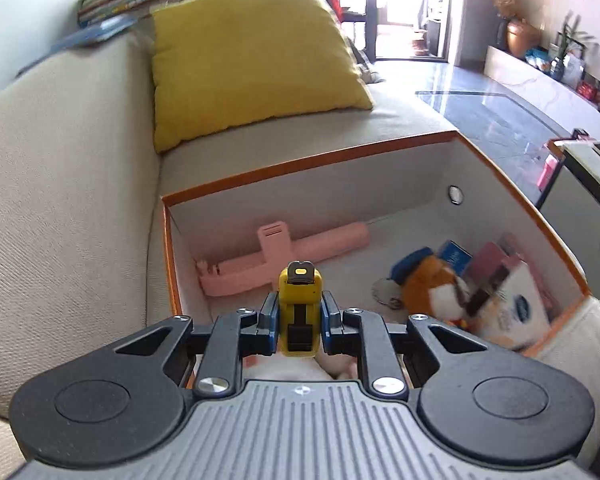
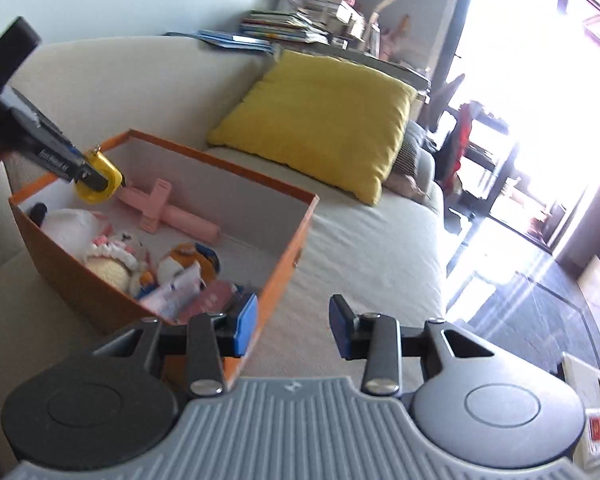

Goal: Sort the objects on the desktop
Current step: 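Lower the tape measure into the box and open the left tool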

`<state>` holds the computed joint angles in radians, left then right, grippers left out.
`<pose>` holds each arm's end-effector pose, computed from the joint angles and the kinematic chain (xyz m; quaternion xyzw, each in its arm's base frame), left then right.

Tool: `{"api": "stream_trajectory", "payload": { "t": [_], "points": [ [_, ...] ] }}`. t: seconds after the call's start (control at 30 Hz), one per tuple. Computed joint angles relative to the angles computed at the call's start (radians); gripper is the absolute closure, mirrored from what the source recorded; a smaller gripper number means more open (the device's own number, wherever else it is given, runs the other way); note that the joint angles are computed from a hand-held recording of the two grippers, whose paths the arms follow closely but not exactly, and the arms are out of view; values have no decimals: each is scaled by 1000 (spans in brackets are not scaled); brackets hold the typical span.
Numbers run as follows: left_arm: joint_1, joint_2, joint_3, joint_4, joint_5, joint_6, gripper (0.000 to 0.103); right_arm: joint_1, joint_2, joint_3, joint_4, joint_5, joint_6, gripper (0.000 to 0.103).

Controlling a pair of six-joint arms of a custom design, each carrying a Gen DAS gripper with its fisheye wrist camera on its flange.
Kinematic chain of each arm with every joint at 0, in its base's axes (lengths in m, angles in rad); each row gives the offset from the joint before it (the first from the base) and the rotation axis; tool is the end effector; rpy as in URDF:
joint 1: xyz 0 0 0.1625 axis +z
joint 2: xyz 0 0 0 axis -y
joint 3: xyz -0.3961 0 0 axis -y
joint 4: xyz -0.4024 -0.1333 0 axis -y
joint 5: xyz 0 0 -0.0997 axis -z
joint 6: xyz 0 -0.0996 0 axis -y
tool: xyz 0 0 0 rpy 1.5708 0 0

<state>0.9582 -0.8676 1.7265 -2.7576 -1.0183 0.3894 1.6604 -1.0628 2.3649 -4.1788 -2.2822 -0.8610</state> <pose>-0.2166 -0.6309 0.1118 0.4168 0.8539 -0.1860 0.2499 0.1036 -0.3907 0.1971 0.1526 -0.7589 0.4236 0.4705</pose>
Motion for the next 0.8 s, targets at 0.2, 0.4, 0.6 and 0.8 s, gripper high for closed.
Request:
{"api": "stream_trajectory", "payload": {
  "t": [0.2, 0.4, 0.6, 0.8],
  "points": [
    [57, 89, -142, 95, 2, -95, 81, -24, 14, 36, -15, -50, 130, 62],
    [23, 142, -157, 80, 160, 18, 81, -67, -7, 59, 6, -29, 175, 62],
    [-21, 201, -132, 19, 323, 219, 81, -79, -8, 58, 11, -18, 195, 62],
    [-31, 256, -177, 62, 405, 223, 80, -77, -6, 72, 1, -18, 206, 62]
  ]
}}
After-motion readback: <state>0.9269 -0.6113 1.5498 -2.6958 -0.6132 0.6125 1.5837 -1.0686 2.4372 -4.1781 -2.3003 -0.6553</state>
